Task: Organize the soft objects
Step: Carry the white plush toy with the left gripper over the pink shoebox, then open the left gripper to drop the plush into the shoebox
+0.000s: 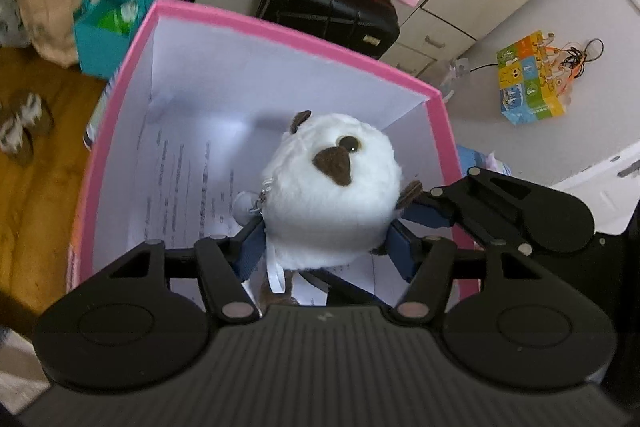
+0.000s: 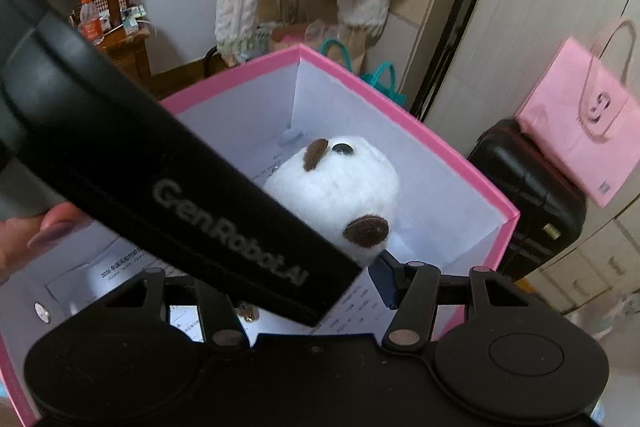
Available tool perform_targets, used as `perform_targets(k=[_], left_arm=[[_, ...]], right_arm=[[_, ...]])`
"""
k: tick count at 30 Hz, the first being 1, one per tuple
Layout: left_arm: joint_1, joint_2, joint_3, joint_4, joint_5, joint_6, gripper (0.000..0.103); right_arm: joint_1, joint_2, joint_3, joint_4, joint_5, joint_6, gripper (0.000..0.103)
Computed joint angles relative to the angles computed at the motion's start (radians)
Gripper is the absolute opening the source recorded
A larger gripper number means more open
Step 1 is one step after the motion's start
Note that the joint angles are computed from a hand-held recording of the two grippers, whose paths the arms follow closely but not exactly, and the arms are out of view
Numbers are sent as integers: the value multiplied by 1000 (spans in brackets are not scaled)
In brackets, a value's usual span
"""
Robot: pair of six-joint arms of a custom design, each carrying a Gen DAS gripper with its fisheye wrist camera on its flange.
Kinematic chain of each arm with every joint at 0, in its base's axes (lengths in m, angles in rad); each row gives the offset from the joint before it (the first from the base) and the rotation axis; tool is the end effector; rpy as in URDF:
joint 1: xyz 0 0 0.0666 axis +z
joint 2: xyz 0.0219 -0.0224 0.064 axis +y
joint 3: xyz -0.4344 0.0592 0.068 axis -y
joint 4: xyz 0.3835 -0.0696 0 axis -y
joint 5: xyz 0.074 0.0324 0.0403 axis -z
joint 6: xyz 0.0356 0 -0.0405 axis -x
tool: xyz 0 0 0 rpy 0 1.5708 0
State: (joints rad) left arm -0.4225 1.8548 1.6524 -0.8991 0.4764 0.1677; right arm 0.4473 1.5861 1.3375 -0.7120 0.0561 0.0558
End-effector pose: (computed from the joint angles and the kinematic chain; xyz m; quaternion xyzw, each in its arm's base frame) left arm 0.5697 -0.2745 0.3571 0.1745 0.9305 -0.2853 0.1494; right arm 0.4797 0.2275 0.3797 -0.2292 0.9255 0.0322 0.2997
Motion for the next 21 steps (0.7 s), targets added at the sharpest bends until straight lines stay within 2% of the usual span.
perform_targets(k=[5,9,12,16,21], left_arm=[[-10,17,13,-17,-8,0,60],[-12,24,26,-42,-1,-16,59],[-16,-1,0,-10,-26,-44,59],[-24,-51,-48,47,-63,-90,59],[-29,-119,-98,81,-91,-142,59]], right_arm=[[4,8,2,-15,20,3,62],[16,4,-9,-10,72,21,62],[22,-17,-33,10,115,24,62],[12,-54,-66,42,87,9,62],[15,-103,-109,72,85,-2,62]])
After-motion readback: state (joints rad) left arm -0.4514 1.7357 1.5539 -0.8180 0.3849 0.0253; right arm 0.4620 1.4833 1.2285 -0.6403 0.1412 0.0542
